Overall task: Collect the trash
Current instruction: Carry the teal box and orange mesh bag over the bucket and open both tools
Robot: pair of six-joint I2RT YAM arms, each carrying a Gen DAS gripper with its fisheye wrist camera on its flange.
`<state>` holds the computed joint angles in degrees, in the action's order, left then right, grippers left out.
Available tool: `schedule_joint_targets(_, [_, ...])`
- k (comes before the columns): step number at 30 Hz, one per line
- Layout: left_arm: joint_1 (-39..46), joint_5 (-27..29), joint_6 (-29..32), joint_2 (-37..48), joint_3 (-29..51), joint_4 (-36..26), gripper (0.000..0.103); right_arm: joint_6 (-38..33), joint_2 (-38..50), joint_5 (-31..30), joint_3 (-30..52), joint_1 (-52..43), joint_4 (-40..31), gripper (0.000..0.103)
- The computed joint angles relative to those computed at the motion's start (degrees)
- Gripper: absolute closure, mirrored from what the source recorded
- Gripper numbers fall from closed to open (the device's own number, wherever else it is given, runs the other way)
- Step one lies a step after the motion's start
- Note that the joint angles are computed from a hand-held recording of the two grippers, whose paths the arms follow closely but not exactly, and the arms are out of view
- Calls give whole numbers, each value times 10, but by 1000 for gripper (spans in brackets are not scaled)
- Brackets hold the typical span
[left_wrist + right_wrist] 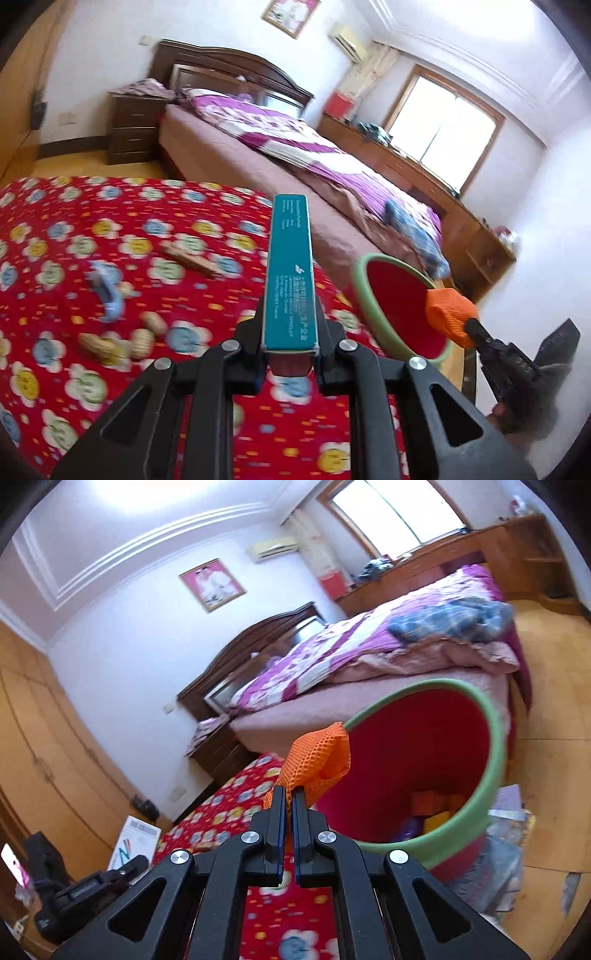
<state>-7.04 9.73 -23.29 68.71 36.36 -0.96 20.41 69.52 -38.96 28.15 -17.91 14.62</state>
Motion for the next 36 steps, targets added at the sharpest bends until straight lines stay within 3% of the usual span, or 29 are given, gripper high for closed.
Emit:
schedule_joint_targets(8, [-121, -51, -8, 71, 73, -8, 85, -18, 65, -33, 18, -68, -9, 100])
schedule_joint_targets(25, [-217, -80, 0, 308, 277, -28, 84, -58, 136, -64, 53, -114, -24, 97])
schedule_joint_targets(27, [-226, -92, 7, 324, 298, -42, 71, -62, 131, -62, 53, -118, -25, 97])
schedule_joint_targets(29, [-232, -101, 8, 333, 309, -46, 65, -64, 128, -62, 53, -123, -28, 97])
schedule_joint_targets(36, [-233, -105, -7, 321, 297, -54, 64, -79, 134, -71, 60, -124, -52, 96])
